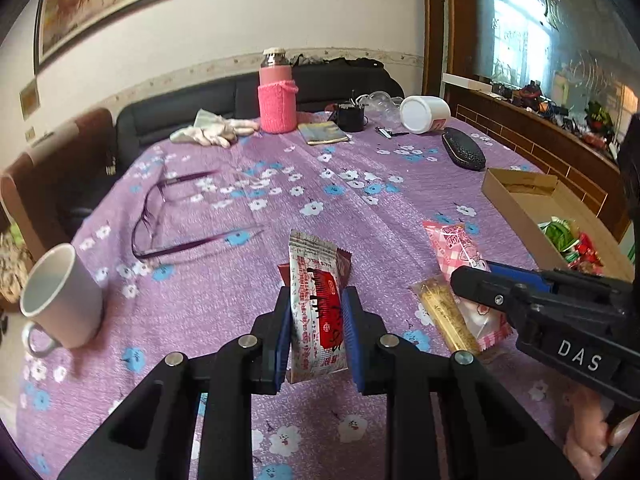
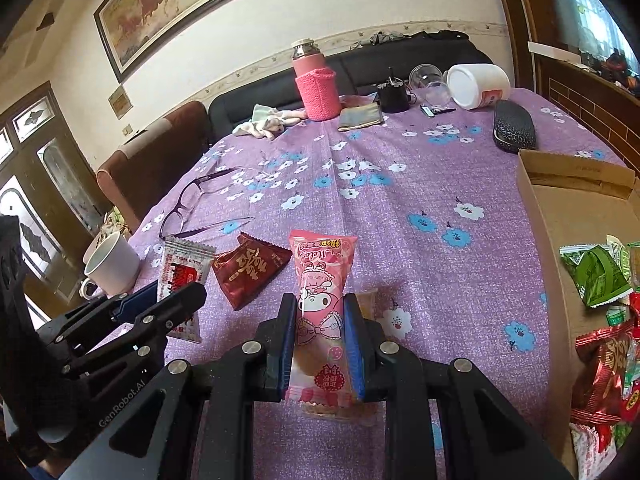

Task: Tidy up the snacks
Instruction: 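Carry both packets into the cardboard box and open both grippers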

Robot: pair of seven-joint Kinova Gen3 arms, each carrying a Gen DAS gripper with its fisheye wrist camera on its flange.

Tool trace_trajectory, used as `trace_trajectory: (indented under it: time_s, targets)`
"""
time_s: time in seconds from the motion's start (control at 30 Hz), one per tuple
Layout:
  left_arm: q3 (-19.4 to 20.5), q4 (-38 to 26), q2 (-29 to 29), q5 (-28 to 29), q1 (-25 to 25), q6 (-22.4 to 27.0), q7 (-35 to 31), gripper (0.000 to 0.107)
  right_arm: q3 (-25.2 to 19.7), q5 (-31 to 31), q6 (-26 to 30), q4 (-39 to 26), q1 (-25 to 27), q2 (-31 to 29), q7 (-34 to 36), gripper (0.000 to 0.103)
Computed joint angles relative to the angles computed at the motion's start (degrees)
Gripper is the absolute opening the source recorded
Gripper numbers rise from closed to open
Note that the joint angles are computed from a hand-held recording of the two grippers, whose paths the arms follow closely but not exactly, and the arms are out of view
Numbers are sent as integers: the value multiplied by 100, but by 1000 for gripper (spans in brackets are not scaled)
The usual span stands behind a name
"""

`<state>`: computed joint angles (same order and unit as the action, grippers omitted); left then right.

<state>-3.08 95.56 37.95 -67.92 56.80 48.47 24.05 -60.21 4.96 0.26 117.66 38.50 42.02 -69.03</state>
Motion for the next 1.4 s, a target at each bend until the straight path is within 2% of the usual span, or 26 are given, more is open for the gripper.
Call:
trace_trajectory:
  time_s: [0.17, 0.37, 0.5, 0.6, 0.8, 0.97, 1.23, 1.4]
  targets:
    - [16, -166, 108, 53, 93, 312, -202, 23, 10, -5, 8, -7, -5, -3, -14, 25]
    - [16, -233, 152, 59, 140, 454, -276, 23, 41, -16, 20, -34, -26, 4, -28, 25]
    - [13, -171, 116, -6, 148, 388, -180, 23, -24, -27, 9, -31, 59, 39, -40, 25]
    - [-15, 85, -44, -216, 113, 56, 194, 23, -112, -41, 21, -35, 165, 88, -56, 25]
    - [74, 96, -58, -273, 65, 128, 291, 23, -281, -58, -12, 17, 406, 113, -122, 25]
    - [108, 107, -64, -305, 38, 144, 304, 23, -499, -5, -90, 116, 787, 149, -170, 25]
    - [127, 192, -125, -448, 40, 64, 483, 23, -792, 49, 3, 18, 1670, 349, -294, 24]
    - [160, 445, -281, -805, -33, -270, 896, 23, -925, -26, 91, -81, 2215, 509, -233, 24]
